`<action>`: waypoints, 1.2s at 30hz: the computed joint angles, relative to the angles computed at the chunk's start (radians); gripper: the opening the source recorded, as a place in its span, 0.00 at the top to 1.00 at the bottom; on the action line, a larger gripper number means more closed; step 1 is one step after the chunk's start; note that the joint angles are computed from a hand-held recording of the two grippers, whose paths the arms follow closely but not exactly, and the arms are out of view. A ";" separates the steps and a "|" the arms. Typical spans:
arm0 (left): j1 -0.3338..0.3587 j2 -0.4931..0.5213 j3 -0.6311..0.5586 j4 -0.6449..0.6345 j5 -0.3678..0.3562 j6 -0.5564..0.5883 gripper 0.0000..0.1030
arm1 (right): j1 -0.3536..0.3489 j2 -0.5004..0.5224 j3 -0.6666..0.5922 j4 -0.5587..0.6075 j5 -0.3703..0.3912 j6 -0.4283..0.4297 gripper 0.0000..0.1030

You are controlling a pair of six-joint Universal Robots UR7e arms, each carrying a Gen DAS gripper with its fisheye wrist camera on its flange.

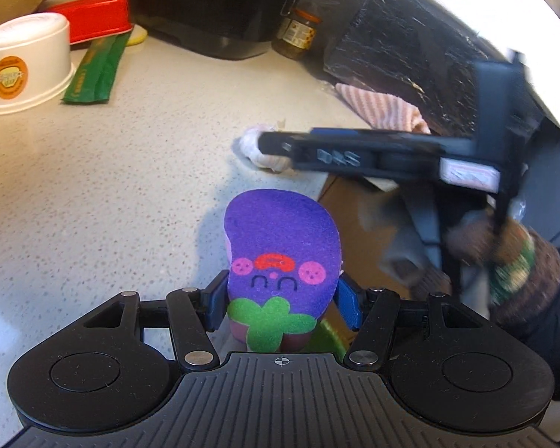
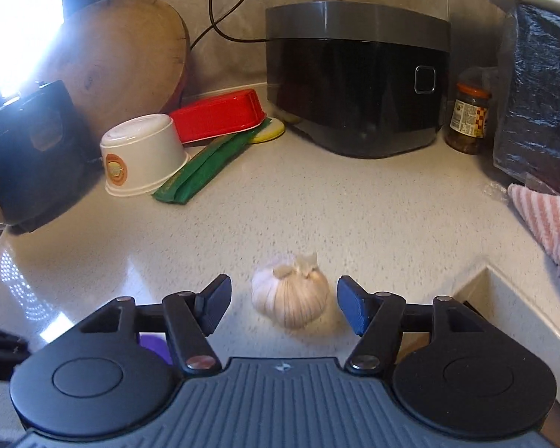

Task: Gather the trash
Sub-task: 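Grasp garlic bulb with right gripper while left gripper holds sponge, then carry sponge and garlic over green bin and open both grippers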

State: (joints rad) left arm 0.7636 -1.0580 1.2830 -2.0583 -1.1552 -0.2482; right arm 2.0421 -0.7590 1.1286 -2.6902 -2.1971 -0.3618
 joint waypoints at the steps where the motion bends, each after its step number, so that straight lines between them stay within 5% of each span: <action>1: -0.003 -0.003 0.002 0.000 0.008 -0.002 0.38 | -0.004 0.017 -0.027 0.019 0.000 0.007 0.38; 8: -0.029 0.004 -0.007 0.022 0.052 0.021 0.38 | -0.019 0.048 -0.109 0.164 0.017 0.127 0.48; 15: -0.030 0.069 -0.075 0.083 -0.037 0.095 0.38 | -0.003 -0.114 0.096 0.054 0.031 0.185 0.48; 20: -0.022 0.159 -0.146 0.201 -0.138 0.131 0.38 | -0.029 -0.245 0.289 0.019 -0.088 0.276 0.48; 25: -0.008 0.266 -0.208 0.348 -0.188 0.123 0.38 | -0.120 -0.347 0.450 0.161 -0.166 0.482 0.48; 31: 0.060 0.403 -0.241 0.475 -0.221 -0.003 0.38 | -0.300 -0.394 0.569 0.368 -0.026 0.688 0.48; 36: 0.118 0.469 -0.160 0.449 -0.154 -0.132 0.38 | -0.406 -0.309 0.575 0.486 0.053 0.724 0.47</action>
State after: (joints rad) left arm 0.8821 -0.5888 1.1228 -1.6091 -1.3092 -0.3799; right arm 1.6365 -1.0682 1.7038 -2.2039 -2.1444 0.3627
